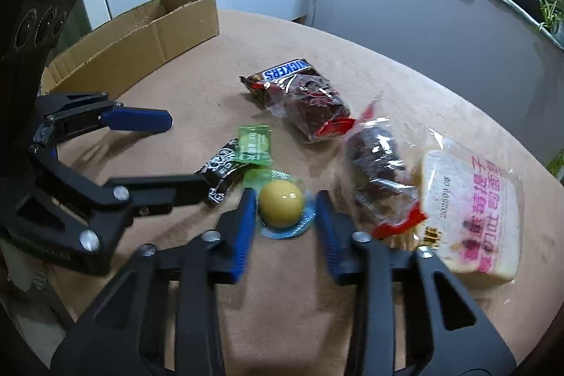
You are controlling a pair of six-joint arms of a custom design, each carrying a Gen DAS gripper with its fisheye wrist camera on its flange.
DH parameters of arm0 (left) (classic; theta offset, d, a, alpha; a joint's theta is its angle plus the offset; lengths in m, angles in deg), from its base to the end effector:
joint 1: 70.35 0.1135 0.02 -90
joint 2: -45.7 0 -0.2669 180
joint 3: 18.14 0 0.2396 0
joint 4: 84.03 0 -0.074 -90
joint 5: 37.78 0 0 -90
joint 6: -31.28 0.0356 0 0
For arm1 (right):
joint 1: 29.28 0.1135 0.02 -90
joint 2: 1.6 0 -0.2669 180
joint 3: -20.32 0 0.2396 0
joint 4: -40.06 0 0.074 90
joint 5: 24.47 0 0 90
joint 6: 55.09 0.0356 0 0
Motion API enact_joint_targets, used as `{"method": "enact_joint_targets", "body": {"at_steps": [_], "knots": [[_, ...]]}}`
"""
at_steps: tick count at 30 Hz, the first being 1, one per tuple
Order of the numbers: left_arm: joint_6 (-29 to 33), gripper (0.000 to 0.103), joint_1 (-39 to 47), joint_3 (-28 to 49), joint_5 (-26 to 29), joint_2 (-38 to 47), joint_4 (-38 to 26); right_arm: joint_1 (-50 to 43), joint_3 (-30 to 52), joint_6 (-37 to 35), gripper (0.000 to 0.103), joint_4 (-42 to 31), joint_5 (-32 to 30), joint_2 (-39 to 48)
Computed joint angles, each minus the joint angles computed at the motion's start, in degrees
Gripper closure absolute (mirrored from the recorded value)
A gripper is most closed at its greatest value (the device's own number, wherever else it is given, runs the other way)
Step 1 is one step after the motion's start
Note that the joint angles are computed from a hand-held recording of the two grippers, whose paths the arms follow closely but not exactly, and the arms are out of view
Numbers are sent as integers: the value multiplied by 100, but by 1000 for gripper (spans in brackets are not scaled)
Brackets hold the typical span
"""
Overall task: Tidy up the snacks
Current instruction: 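Grasp the black printed packet with the left gripper while the right grasps the yellow ball candy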
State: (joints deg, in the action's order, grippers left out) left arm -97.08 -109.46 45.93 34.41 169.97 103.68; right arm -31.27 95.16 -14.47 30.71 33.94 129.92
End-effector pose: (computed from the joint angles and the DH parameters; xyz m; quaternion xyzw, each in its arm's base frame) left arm 0.2824 -0.2155 0.0406 -0.0436 0.9358 -0.0844 0.3395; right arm 0.3713 0.0058 0.0178 -0.4300 0.8392 0.1533 0.2955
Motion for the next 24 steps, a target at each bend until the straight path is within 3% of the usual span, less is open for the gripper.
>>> {"method": "enact_joint_targets", "body": {"at_steps": [7, 9, 13, 15, 17, 24], "knots": [[169, 25, -71, 683, -99, 253, -607, -440, -454, -66, 69, 292, -158, -216], [263, 41, -100, 936, -126, 377, -810, -678, -613, -92, 69, 368, -241, -257], [472, 52, -171, 1231, -316, 557, -1044, -1140, -748, -203, 69, 318, -474, -269], [511, 71, -179, 1183, -305, 528, -985, -1344, -776, -233, 69, 296, -583, -268], [529, 77, -165, 1141, -293, 506, -934, -1487, -781, -243, 69, 279, -678, -258], [359, 77, -268, 606, -373, 214, -488, -1732, -875, -238, 69, 293, -980, -277]]}}
